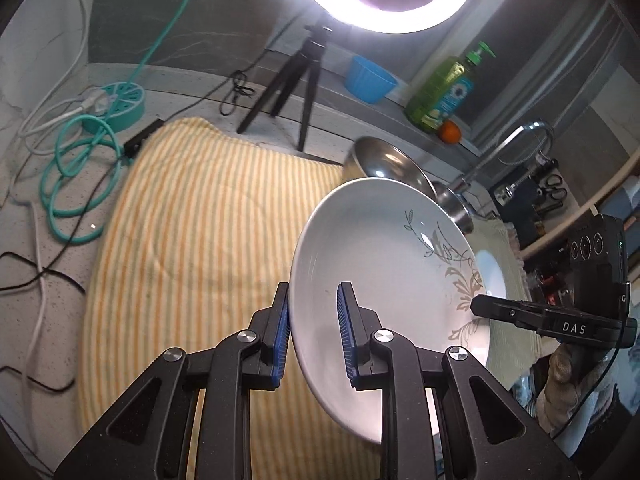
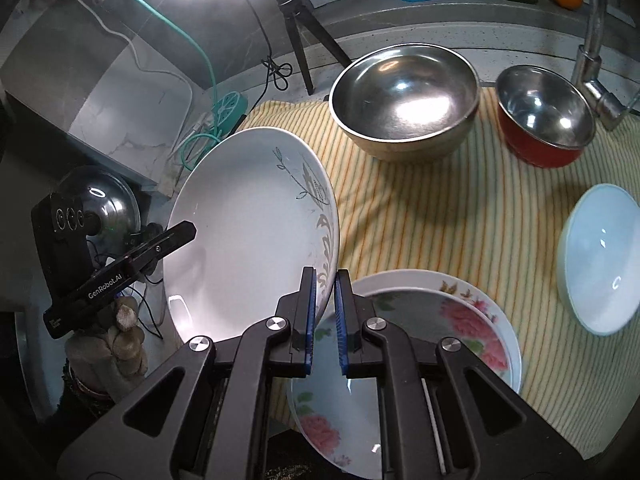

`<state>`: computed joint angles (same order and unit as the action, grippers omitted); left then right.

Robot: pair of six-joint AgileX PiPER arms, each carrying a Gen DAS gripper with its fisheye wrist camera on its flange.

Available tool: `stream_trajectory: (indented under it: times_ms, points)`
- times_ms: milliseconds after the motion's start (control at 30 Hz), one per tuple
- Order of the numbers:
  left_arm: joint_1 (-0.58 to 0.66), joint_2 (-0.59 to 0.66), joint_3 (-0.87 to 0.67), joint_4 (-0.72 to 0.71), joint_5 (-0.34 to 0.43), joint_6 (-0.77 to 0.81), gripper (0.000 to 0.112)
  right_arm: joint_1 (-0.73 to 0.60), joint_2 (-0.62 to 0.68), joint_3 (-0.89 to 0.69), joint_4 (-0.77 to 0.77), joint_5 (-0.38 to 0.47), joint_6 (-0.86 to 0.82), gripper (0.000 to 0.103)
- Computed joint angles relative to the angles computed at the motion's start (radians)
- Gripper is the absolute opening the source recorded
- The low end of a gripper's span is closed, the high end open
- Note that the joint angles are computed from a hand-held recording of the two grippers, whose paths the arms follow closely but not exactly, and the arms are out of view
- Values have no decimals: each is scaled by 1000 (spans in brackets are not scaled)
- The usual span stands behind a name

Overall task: Organize plates and bowls
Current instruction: 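Lower the leaf-pattern plate onto the plate stack held by the right tool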

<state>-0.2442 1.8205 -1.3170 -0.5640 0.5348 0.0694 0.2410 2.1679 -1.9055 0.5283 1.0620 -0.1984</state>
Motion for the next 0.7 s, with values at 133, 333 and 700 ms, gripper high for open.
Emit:
stream_trajectory:
  times_ms: [133,333,700]
  points:
    - [-62,2,5,3,-6,-29,21,-44,-89,143,2,-40,-41,9]
    - [-144,27,2,-3,1,-54,21,-120,-179,307,12,-65,-85,9]
    - [-223,72,-7,17,19,-107,21,-198,-241,485,7,-112,-147,9]
